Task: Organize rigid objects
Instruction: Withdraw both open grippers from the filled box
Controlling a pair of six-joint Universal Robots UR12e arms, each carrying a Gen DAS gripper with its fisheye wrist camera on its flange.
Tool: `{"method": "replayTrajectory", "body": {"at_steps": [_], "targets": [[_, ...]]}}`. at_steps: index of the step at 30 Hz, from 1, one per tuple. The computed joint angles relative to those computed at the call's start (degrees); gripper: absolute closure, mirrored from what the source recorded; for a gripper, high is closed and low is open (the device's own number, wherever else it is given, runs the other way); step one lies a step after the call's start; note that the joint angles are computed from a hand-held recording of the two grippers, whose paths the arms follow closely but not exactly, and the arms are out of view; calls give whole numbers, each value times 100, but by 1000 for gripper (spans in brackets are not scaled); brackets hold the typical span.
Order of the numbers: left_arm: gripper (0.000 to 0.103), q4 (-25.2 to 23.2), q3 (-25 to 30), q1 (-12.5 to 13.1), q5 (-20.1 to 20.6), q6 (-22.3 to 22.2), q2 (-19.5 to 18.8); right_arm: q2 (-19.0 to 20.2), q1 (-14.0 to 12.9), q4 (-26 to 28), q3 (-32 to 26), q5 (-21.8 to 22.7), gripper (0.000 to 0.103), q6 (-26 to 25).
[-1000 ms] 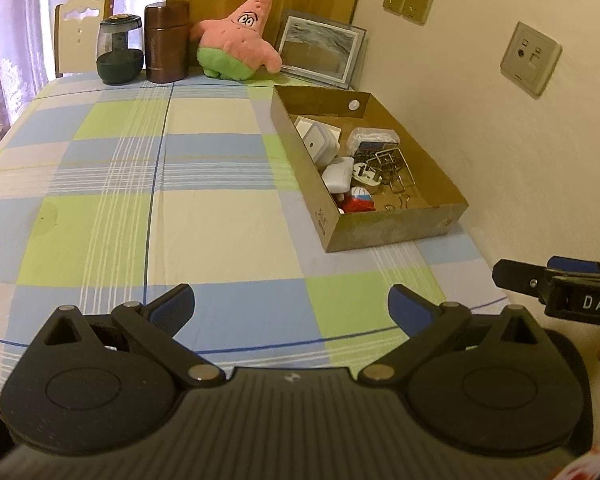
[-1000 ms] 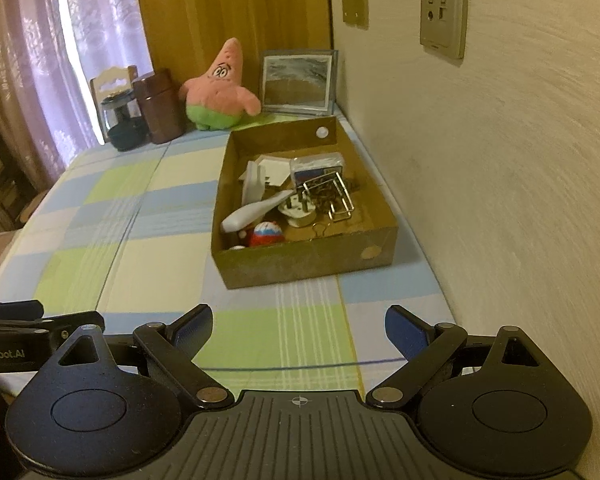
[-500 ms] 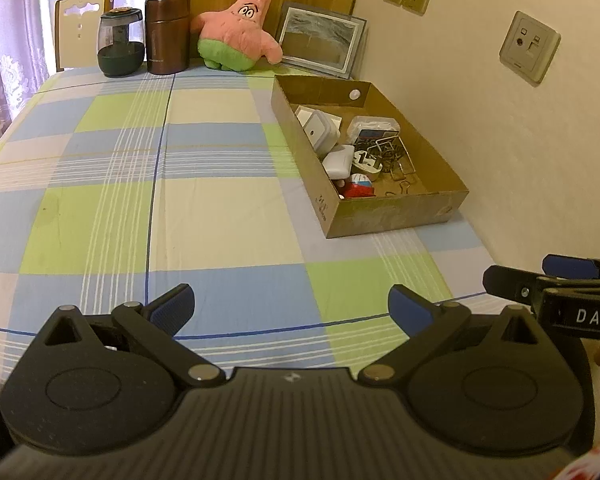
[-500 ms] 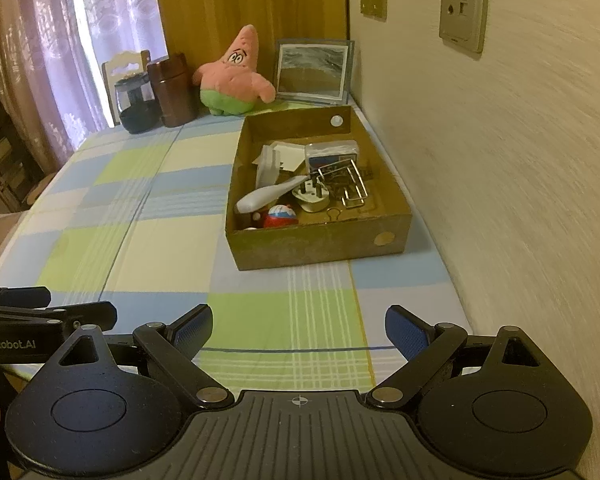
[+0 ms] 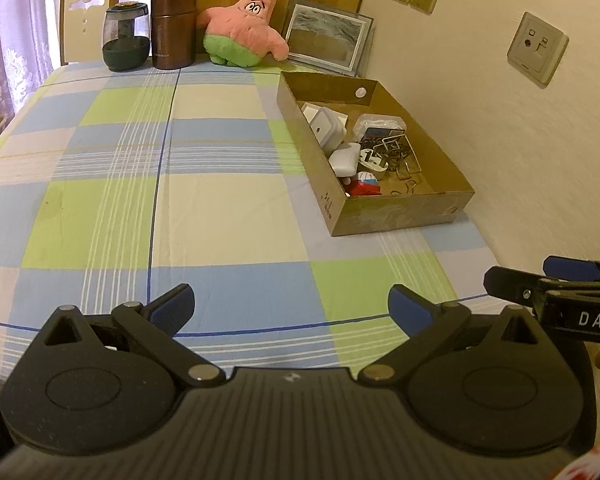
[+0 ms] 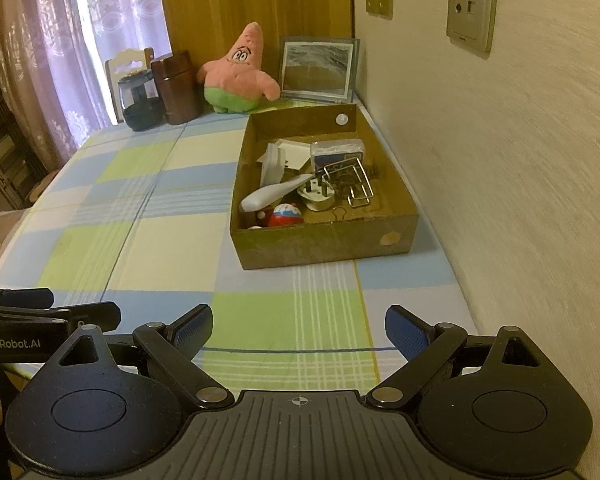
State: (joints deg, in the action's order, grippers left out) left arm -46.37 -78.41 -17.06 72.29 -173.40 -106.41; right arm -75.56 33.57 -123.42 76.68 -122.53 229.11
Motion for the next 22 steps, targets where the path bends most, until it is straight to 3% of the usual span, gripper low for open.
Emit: {"method": "replayTrajectory", "body": {"at_steps": [22], "targets": [[2,50,-24,12,-62,-73,-7,17,-2,-11,-7,4,13,-16]]}}
